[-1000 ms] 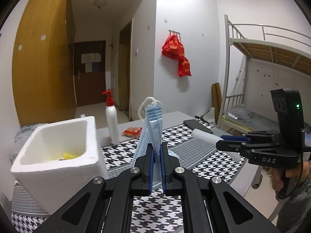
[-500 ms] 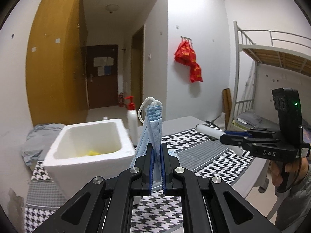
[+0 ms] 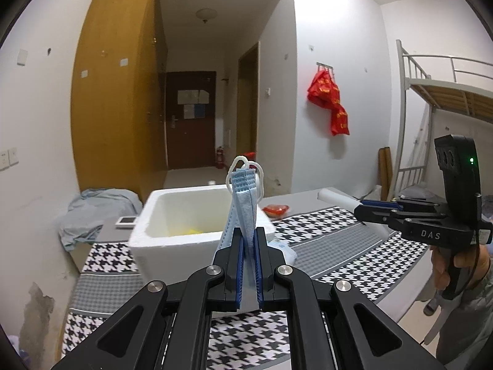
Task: Organize soft objects
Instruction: 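Carry the blue mask and white tube with both tools over the foam box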
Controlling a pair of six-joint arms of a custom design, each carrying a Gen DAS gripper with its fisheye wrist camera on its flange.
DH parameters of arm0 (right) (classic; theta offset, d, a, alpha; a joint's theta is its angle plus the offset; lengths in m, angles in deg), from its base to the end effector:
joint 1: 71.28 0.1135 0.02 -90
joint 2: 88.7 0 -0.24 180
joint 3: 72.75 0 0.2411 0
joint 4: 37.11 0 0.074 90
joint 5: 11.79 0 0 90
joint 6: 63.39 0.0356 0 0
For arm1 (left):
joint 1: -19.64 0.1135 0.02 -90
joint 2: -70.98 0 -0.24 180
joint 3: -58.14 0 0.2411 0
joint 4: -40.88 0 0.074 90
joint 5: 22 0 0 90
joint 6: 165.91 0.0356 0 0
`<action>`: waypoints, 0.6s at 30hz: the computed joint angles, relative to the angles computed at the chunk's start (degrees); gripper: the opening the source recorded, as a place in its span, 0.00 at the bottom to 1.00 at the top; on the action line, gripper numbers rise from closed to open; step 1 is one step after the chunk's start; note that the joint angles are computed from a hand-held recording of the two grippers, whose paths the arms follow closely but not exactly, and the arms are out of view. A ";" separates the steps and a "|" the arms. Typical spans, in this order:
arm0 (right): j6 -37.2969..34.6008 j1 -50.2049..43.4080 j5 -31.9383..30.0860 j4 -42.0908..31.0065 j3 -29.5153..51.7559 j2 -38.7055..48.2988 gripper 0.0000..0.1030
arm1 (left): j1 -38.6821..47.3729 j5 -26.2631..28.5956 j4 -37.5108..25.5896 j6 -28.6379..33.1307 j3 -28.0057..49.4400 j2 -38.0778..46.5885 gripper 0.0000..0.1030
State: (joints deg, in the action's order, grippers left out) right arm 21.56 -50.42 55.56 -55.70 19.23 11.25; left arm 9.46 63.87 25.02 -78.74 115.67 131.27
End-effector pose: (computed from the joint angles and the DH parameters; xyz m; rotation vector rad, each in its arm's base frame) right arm 0.3650 0.1538 0.2687 -0.6993 1.9201 0.5747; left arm 0.2422 -0.0409 0.2754 0.0725 1.8944 -0.0863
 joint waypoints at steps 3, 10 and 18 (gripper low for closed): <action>-0.23 0.94 -0.04 -0.77 2.20 1.31 0.23 | 1.61 0.39 -0.51 -0.15 -1.11 -1.78 0.07; -0.71 2.60 -0.34 -2.28 6.71 4.45 0.23 | 4.65 1.25 -1.78 -0.88 -3.13 -5.24 0.07; -1.07 4.71 -0.44 -4.67 13.08 8.98 0.23 | 7.88 2.03 -2.78 -1.12 -4.76 -7.66 0.07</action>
State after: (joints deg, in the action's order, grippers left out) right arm 20.49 -45.71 55.12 -60.37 32.31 20.23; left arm 17.34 65.91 22.25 -79.86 110.91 123.61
